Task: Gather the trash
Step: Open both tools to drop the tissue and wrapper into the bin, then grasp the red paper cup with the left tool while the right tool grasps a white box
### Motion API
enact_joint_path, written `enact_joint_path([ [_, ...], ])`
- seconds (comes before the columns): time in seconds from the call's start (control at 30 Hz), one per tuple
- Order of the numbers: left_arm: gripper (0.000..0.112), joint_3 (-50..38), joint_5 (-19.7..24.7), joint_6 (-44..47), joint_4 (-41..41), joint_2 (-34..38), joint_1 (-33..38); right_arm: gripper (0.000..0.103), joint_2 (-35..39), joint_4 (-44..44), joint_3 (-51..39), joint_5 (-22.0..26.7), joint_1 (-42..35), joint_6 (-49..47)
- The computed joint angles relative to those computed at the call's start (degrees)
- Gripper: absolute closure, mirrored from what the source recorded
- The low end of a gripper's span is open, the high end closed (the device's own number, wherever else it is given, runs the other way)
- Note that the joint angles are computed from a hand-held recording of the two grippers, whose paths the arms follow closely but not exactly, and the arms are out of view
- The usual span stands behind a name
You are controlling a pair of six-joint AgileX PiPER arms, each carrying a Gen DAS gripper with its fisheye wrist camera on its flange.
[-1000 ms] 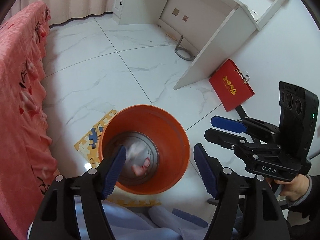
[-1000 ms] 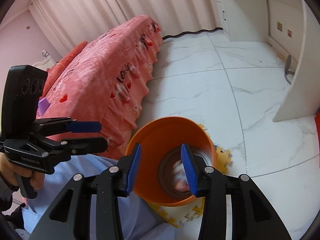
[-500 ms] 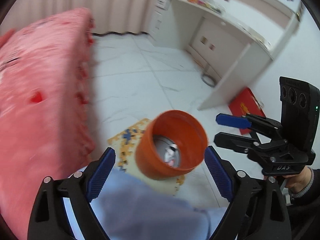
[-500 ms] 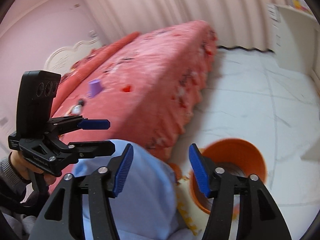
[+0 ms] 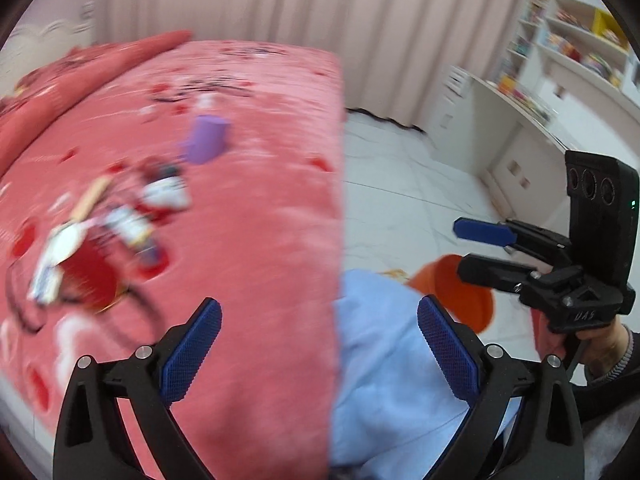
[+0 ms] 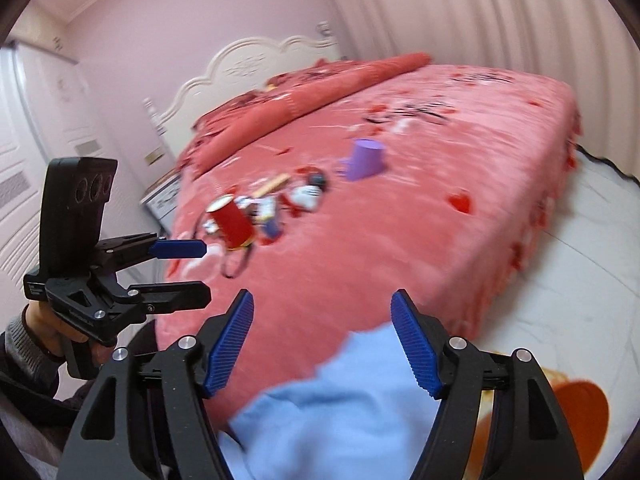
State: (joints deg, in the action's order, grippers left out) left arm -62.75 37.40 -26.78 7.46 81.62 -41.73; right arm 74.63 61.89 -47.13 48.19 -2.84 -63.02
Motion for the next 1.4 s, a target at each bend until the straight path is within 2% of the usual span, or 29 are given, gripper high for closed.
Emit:
enact_joint_path([
  [0.13,0.015,4.78,0.84,-0.58,0.61,-6.16,5.21,0.032,2.72,-1.26,-3.88,-5.07,9.87,4.04],
  [0.3,0.015,9.95,0.17,8.05,-5.26,-11.97,14.78,0.032,8.05,-3.68,-10.22,-9.45,18.92,8.85],
  [0.37,0.015,11.18,-0.22,14.54,-10.05,-12.72,19.79,0.032,10.54,-4.59,-12.82,-10.73,21.56,10.46],
  [0.6,0.015,11.93,-4.27,32.61,-22.18,-9.22,31.04,0.032,20.37,-7.92,-22.39,-15.85,28.37,13.91],
  [0.67,0.015,10.96,-5.94,33.78,-21.07,-6.41,31.97,0.032,24.09,-10.54,-26.09,-17.14,29.77,16.49],
  [0.73,0.015,9.76,-7.61,35.91,-20.05,-3.36,32.65,0.033,28.08,-11.64,-30.31,-16.73,30.38,18.04],
  [0.83,0.015,8.78,-8.18,44.95,-26.49,0.13,35.15,0.034,34.08,-15.22,-37.08,-15.83,31.37,21.65],
  [0.9,0.015,8.14,-8.55,47.4,-28.03,2.0,36.08,0.039,38.18,-18.09,-41.96,-14.46,32.0,24.83],
  [1.1,0.015,5.74,-8.71,55.83,-35.06,7.92,39.04,0.041,47.6,-24.01,-52.88,-12.19,33.34,30.92],
  [1.2,0.015,4.68,-8.81,59.33,-37.79,9.95,39.67,0.049,52.39,-25.88,-59.16,-9.22,33.38,33.33],
  [1.27,0.015,3.68,-8.45,60.94,-38.87,11.5,39.95,0.05,55.45,-27.31,-63.16,-7.24,33.46,35.18],
  [1.37,0.024,2.35,-7.68,63.17,-40.75,13.61,40.47,0.059,59.14,-28.78,-68.09,-5.08,33.26,37.48],
  [1.4,0.028,2.14,-7.73,63.34,-40.92,14.08,40.48,0.066,59.74,-28.82,-68.83,-4.72,33.24,37.57],
])
